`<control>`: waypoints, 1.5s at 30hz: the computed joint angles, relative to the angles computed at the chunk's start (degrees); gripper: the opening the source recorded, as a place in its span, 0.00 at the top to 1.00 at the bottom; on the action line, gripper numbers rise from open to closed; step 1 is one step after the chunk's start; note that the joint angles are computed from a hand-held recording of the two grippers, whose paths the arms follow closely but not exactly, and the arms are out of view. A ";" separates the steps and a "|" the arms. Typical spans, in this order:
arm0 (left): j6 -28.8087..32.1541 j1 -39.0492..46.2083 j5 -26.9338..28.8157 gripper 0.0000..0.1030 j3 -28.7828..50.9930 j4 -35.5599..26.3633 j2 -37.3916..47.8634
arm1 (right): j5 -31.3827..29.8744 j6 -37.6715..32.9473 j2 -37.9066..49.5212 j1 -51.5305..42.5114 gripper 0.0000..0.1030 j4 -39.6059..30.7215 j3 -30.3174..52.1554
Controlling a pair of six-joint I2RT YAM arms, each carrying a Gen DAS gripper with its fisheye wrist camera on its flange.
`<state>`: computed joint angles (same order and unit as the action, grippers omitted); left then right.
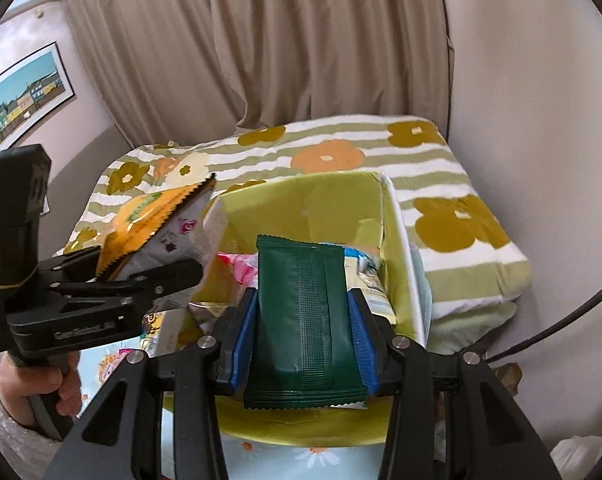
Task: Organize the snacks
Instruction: 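Carry the chip bag and green packet over the yellow box and open both tools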
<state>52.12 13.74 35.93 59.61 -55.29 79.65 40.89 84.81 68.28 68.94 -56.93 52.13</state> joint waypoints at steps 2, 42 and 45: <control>-3.37 -3.52 -2.24 0.39 -1.64 3.86 0.15 | -1.06 -1.93 -1.56 -1.71 0.61 2.84 -2.61; 9.82 11.22 -2.35 0.01 3.02 -6.37 5.16 | -3.72 2.42 -3.15 -2.31 0.03 7.06 -8.36; 11.66 14.02 -1.55 0.01 3.41 -7.65 4.28 | -2.72 2.13 -2.49 -0.95 0.03 6.12 -6.68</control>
<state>63.78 27.77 34.39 63.03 -62.93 83.93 38.17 86.95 65.79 67.99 -50.81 45.44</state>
